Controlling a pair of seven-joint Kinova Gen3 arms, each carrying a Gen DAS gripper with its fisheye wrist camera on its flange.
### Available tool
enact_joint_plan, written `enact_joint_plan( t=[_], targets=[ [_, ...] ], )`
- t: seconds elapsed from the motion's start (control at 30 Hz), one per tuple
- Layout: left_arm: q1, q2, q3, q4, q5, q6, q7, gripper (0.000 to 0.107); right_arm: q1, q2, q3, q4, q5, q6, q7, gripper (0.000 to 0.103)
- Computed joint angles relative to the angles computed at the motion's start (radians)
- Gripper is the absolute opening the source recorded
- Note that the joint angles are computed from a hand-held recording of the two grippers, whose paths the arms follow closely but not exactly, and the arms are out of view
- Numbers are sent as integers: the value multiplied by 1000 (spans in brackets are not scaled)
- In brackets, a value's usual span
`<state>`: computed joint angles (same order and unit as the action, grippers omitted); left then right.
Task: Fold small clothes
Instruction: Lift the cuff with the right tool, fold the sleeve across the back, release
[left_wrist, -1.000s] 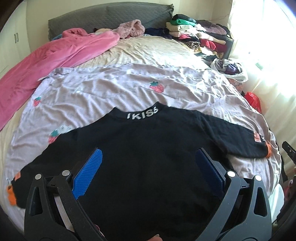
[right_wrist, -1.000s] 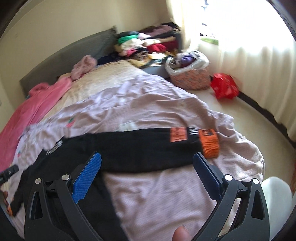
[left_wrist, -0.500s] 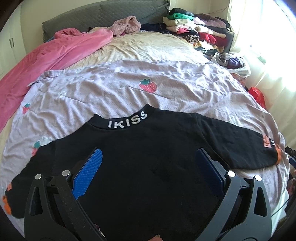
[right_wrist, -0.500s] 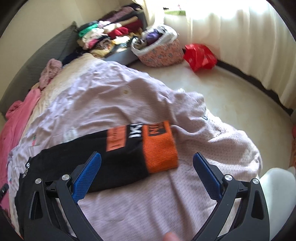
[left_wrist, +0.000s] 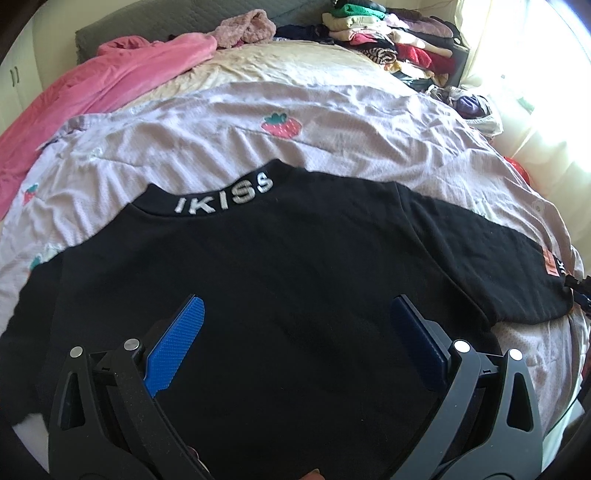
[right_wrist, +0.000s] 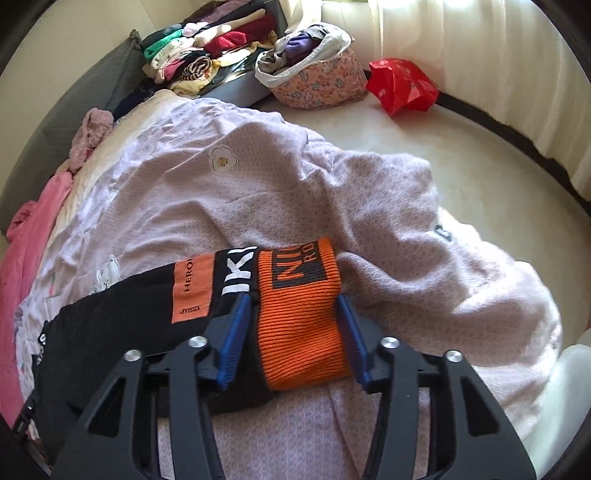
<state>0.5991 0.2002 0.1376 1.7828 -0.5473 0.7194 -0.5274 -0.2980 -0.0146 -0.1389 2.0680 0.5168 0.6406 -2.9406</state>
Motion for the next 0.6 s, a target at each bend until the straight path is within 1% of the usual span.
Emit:
enact_joint_plan(
  t=[0.1,0.2,0.23,0.33,0.43,0.53,0.6],
  targets=[
    [-1,5,4,6,9,-17,-7,95,-9,-20,-4,27,44,-46,-27,13],
    [2,6,3,11,16,-32,-11,95,-13,-43,-45,38,123,-49,-102,11],
    [3,4,3,15,18,-39,-10,95,-20,-52,-63,37,154,-39,-133,11],
    [0,-7,2,30,29,-55,-14,95,-44,-76,-110,20,217,-5,-174,11],
    [2,-16,1,42,22,-56,-7,95,-71,-85,-138,-13,235,1,-158,10],
    [-15,-32,5,58,37,-53,-17,95,-113,-61,-170,-80,256,33,-134,10],
    [-29,-50,4,76,47,-59,-16,95,-140,-50,-171,-108,255,24,-119,10]
  ],
)
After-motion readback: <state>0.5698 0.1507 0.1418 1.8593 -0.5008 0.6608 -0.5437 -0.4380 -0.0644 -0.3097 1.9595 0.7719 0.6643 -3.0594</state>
